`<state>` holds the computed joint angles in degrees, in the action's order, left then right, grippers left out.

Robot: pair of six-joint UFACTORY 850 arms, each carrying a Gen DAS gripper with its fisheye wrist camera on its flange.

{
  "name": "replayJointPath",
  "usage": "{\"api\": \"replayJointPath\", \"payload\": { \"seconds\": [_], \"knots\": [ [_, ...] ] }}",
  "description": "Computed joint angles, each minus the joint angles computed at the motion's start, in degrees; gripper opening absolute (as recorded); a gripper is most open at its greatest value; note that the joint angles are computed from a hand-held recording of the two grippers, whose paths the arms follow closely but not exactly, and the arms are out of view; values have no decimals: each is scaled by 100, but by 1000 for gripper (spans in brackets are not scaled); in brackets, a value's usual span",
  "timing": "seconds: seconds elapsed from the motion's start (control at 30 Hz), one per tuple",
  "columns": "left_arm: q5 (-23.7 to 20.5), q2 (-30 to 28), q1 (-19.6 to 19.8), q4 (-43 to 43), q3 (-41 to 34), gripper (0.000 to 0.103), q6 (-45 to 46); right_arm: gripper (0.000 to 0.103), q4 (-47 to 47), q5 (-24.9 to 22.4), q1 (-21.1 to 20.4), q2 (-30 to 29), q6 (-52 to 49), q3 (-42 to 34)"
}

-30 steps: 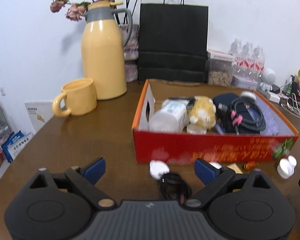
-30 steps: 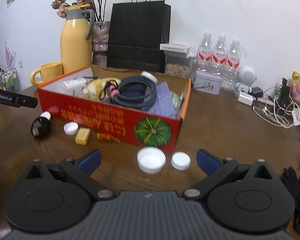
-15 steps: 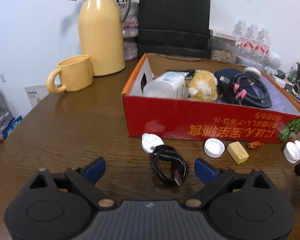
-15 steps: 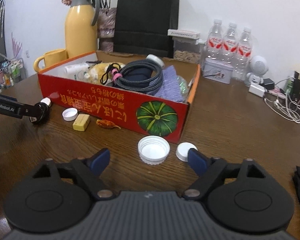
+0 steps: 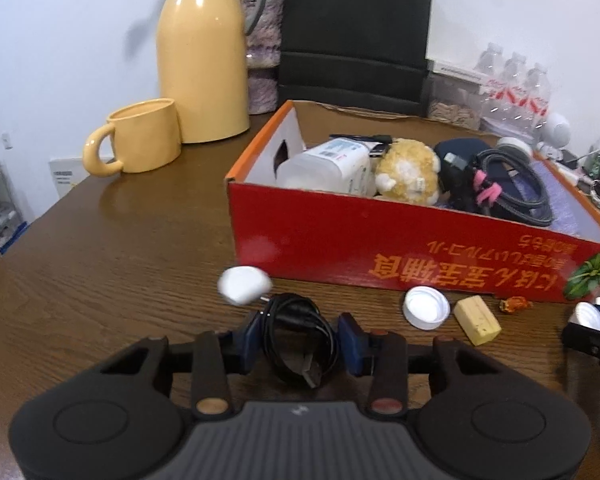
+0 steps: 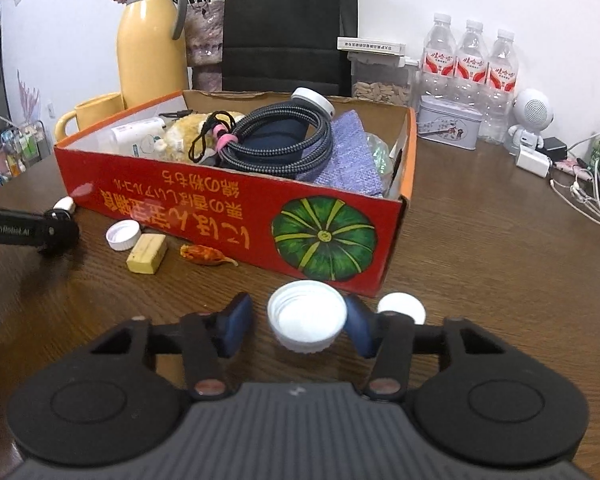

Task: Organize objects
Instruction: 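Carry the white cap and black cable over the box with both tools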

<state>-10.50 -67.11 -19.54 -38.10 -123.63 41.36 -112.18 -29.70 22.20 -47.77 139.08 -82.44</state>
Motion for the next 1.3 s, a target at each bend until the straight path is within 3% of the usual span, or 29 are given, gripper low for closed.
{"api": "replayJointPath", "payload": {
  "seconds": [0.07,0.2,0.4,0.93,1.3],
  "knots": [
    [-21,52,20,-560,97,39,602,41,-54,-42,11,5,51,20],
    [-146,138,68,-1509,251,39,1564,41,-163,-87,30,12,133,49],
    [-76,283,101,-2196,509,39,2287,41,-254,-268,85,28,176,93],
    [-139,683,258,-5028,1117,39,5126,41,-516,-1025,371,145,661,312],
    [-459,700,276,-5665,927,39,5922,41,-370,-1152,462,62,577,-49]
  ]
}}
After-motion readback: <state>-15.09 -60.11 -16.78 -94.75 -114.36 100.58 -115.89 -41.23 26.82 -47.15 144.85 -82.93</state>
